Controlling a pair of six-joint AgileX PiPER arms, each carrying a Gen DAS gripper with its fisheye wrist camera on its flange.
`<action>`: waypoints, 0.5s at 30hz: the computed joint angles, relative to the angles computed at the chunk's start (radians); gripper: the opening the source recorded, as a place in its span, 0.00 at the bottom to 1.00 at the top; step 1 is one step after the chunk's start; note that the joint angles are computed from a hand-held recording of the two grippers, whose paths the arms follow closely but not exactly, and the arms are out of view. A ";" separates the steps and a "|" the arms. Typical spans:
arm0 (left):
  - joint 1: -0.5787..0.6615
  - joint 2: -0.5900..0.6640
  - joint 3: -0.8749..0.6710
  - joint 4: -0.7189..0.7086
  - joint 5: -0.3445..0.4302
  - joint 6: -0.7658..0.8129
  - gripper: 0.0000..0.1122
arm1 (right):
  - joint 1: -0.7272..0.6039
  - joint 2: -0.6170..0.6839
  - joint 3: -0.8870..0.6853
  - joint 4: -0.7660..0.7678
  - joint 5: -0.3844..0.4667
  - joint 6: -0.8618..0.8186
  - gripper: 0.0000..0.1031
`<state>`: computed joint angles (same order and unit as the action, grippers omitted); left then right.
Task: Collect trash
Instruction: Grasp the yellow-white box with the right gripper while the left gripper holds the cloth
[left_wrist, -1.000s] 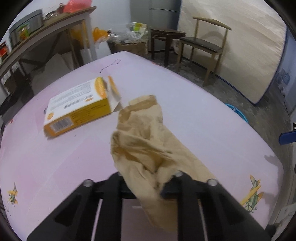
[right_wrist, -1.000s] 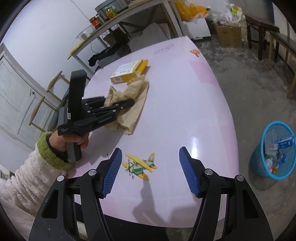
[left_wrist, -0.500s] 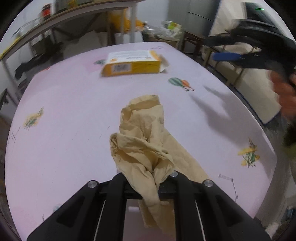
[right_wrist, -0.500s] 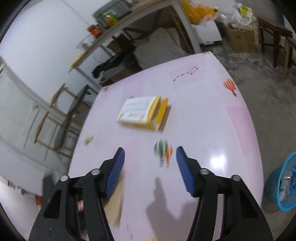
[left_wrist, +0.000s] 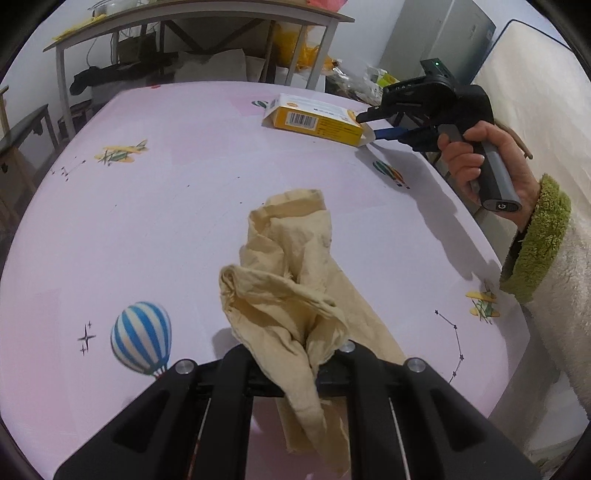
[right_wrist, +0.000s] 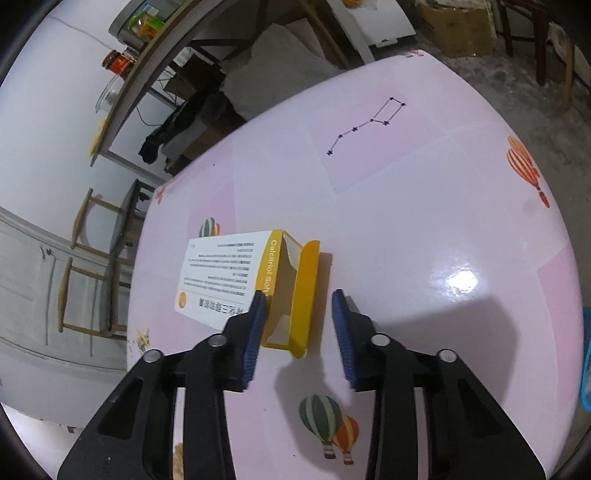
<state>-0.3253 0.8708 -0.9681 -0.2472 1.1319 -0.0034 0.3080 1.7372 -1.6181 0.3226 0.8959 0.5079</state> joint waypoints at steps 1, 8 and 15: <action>-0.005 -0.009 0.000 0.002 0.007 -0.013 0.06 | -0.001 0.005 -0.007 0.010 0.000 -0.005 0.20; 0.055 -0.018 0.019 -0.049 0.009 0.035 0.06 | 0.004 -0.035 0.031 -0.005 -0.024 0.038 0.12; 0.065 -0.011 0.019 -0.059 0.005 0.049 0.06 | 0.006 -0.008 0.012 -0.034 -0.014 0.082 0.12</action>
